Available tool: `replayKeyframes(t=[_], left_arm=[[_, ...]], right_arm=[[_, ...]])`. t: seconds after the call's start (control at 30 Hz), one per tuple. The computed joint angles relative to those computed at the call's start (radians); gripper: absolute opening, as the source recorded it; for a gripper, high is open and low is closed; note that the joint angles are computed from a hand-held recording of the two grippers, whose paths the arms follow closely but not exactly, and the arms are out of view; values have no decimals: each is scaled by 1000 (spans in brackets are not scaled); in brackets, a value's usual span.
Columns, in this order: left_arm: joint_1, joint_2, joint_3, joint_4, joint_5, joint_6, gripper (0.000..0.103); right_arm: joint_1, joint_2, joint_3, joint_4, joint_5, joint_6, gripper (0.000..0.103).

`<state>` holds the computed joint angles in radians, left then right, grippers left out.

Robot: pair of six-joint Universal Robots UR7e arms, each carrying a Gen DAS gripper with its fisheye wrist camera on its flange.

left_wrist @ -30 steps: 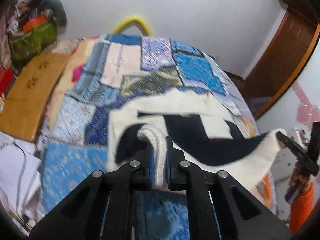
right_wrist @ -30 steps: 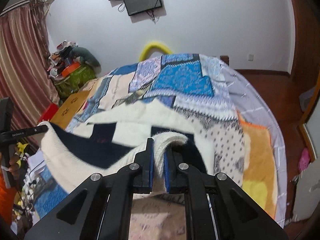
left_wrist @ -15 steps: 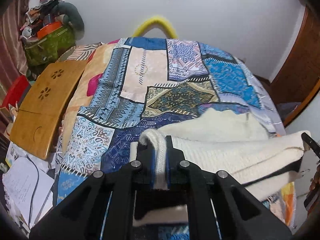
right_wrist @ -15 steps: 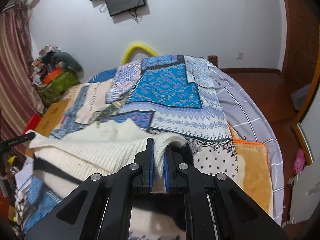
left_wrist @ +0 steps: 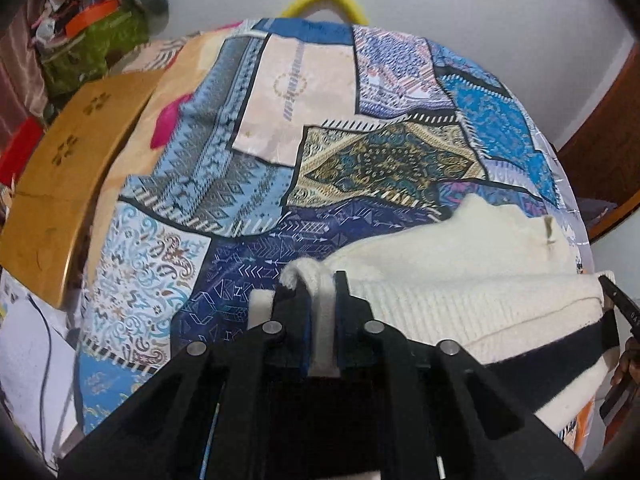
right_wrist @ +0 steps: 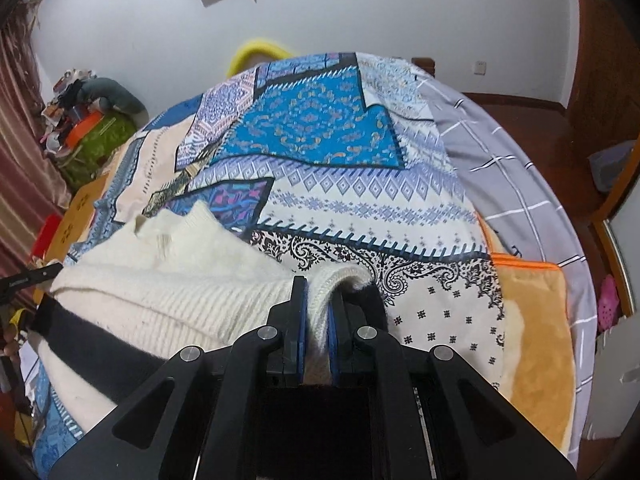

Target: Fold small clothes

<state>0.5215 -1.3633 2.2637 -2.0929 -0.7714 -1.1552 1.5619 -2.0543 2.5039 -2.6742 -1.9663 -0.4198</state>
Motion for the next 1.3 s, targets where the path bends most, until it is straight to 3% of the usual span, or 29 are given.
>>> replayKeyframes(t=[0.17,0.37,0.53,0.63,0.7,0.77,0.8,0.87,1.23,1.3], left_arm=[[16,27,-21,10,-6,27,12],[50,26,-48,0,-42,19,13],[56,23,-64,14,-62,22,14],[58,16,-76,34,-84,15,17],[55,10,-86,64,-88,-4,29],[28,8,-111,202,-22,-109,82],[8,1,-113,256,22,-158,88],[-25,-25,-108,326,83,-210,89],[-113,-116,-104,457,58,-258,89],[-142,-126,-100,479,57,-267,89]], right_arm=[[-1,21,-33,54,-5,-12,8],[-28,15,-93,159,60,76,9],[14,21,-114,195,23,98,11],[33,28,-131,218,-4,118,20],[56,26,-127,172,-44,114,45],[73,10,-127,134,-60,108,51],[75,4,-133,142,-59,110,51],[83,-8,-146,170,-57,118,51],[217,-45,-143,219,-132,141,53],[256,-39,-138,220,-151,149,59]])
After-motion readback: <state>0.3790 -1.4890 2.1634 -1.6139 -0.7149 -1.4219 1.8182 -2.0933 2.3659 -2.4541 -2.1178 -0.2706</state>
